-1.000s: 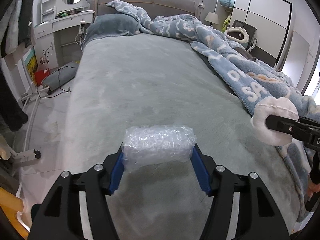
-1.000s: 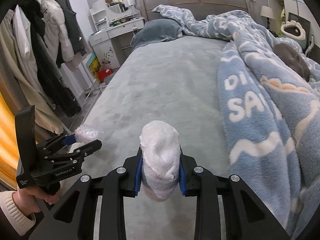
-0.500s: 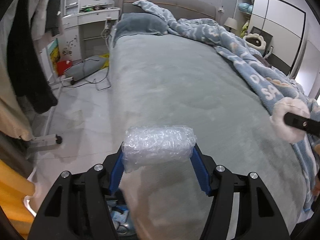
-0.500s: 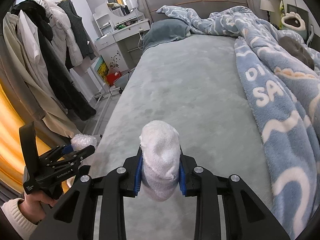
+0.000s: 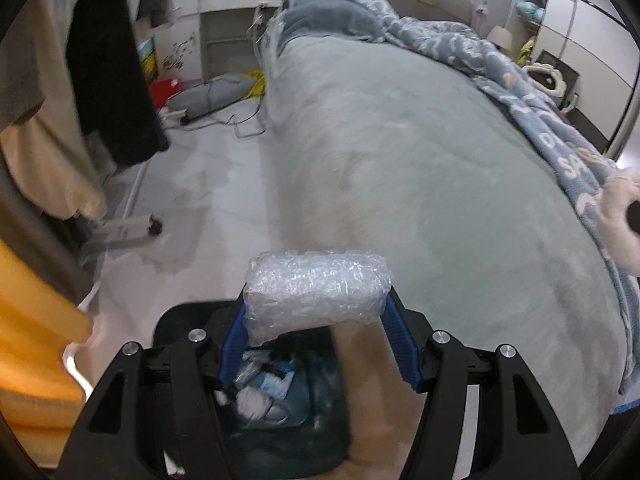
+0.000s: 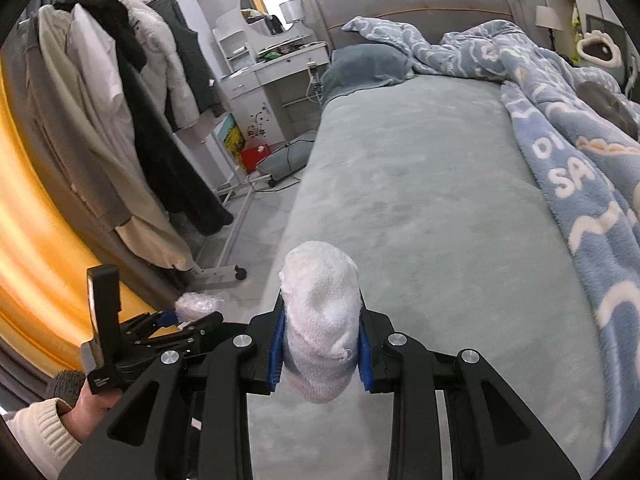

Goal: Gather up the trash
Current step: 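Carry the bubble-wrap roll and white sock over the green bin, then open the left gripper to drop the bubble-wrap roll into the bin, then lower the right gripper into the bin and open it to drop the sock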

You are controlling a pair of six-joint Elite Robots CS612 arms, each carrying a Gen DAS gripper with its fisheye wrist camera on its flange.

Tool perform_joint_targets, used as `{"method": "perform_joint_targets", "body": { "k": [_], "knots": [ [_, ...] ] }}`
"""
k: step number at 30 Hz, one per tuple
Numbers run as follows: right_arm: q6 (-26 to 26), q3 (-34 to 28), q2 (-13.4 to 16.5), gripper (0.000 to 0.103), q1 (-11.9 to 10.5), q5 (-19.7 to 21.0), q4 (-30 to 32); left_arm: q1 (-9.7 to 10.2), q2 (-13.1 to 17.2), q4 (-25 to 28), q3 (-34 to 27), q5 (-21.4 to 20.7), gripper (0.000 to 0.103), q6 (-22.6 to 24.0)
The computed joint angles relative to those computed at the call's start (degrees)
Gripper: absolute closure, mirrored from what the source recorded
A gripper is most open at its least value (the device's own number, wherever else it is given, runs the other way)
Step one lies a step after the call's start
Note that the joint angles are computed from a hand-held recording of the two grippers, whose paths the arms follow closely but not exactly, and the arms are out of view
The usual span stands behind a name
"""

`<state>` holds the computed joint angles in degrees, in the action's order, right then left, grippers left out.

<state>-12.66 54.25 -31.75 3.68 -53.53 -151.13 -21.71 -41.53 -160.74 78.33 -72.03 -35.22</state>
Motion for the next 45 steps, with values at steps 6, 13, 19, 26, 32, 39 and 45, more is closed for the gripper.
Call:
{"method": "perform_joint_targets", "body": {
  "k": [6,13,19,26,32,39,45],
  "knots": [
    [-1.7,2.8,-1.5,0.073,1.2,0.2,-0.7,0.94,-1.6,3.5,3.0,-1.5,0.038,-3.5],
    [-5.7,3.5,-1.9,0.073,3.1,0.1,1.9,3.00,-1.8,10.1,4.5,-7.4,0.038,-7.3],
    [-8.2,2.6,-1.4,0.073,4.6,-0.3,4.5,4.25,-1.3,12.5,5.0,-12.7,0.038,-7.8],
    [-11.3,1.4,-0.6,0.073,6.3,-1.7,7.4,5.02,-0.8,15.9,5.2,-16.7,0.026,-6.5],
    [-13.9,0.2,0.2,0.073,7.6,-3.0,10.1,5.63,-1.5,15.2,6.8,-17.9,0.021,-6.3],
    [-16.0,-2.0,1.7,0.073,8.9,-4.5,13.9,6.31,-3.6,11.7,10.4,-15.8,0.021,-7.0],
    [-18.6,-4.9,3.7,0.073,10.5,-7.3,18.5,6.57,-4.9,8.9,12.2,-12.7,0.025,-6.7]
  ]
}}
